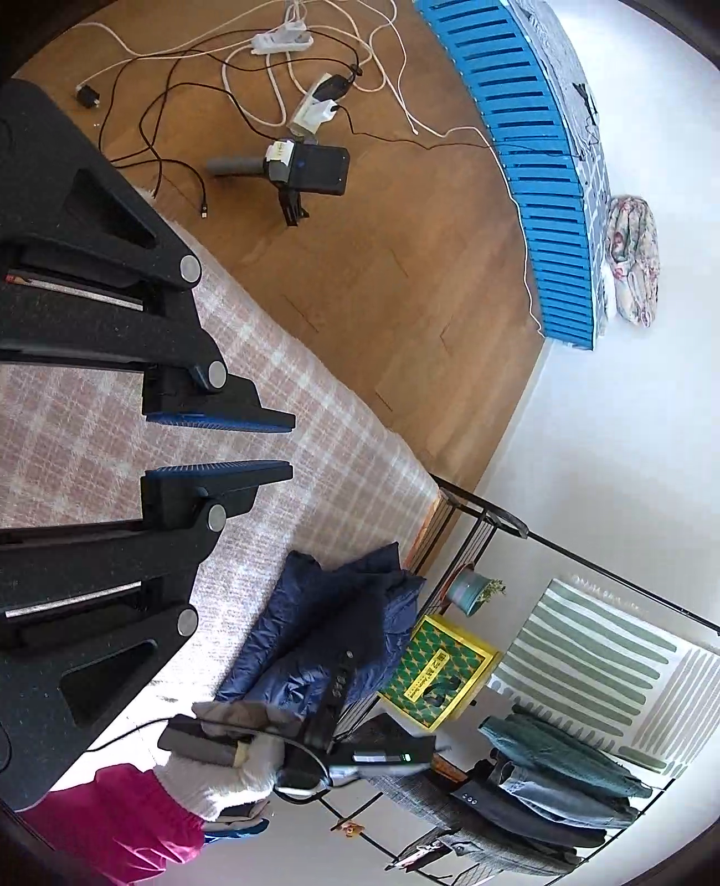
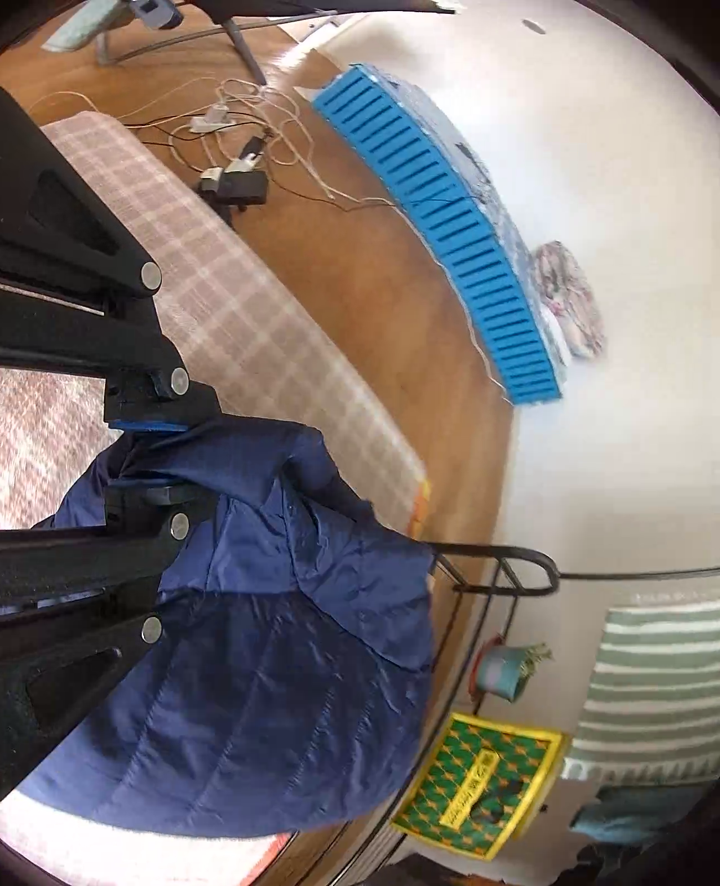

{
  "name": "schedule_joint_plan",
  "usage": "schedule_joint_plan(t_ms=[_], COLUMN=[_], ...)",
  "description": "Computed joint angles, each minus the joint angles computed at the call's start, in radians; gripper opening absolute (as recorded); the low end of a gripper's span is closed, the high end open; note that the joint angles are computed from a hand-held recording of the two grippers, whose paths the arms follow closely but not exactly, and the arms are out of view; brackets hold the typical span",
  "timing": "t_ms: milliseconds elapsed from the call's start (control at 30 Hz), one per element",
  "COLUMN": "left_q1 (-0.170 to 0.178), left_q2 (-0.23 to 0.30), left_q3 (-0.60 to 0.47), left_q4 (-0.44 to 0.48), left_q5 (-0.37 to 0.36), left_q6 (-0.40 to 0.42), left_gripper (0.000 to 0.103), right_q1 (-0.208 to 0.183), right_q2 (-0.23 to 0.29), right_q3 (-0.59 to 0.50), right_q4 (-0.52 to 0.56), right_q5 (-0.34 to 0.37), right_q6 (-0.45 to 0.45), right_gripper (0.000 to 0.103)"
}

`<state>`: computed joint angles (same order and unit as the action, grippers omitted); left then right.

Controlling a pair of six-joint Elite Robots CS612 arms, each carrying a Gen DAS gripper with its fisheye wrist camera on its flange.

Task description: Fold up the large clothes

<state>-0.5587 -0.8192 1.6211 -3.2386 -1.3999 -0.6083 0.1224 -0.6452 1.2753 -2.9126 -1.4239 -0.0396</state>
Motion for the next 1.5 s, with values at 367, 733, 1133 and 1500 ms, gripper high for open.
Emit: schedule_joint_plan(t_ms=[367,733,1133,1500], left_q1=[0.005,0.003,-0.002,0.007], left_q2=[0.043,0.216,0.424,0.478], left_q3=[-0.073,-0.418,-0.774,-0.851], left_q4=[0.028,0.16,0.575,0.647], left_q5=[-0.064,-0.288,-0.277,-0.354], left_q6=[0.008,0.029,-0.028,0.017], left_gripper=[0.008,0.042,0.049,0.038], right_q1=[-0.036,-0.126,-0.221,-0.266], right_q2=[-0.023,-0.165,-0.17,-0.08], right_q3=[0.067,0.307,0.376,0.336], right_q4=[-0.056,-0.294,-0.242,-0.203], right_q5=[0.139,0.115,0.119,0.394], right_q6=[-0.004,0.148,0.333,0.47], right_gripper=[0.031,0.066,0.079,0.075])
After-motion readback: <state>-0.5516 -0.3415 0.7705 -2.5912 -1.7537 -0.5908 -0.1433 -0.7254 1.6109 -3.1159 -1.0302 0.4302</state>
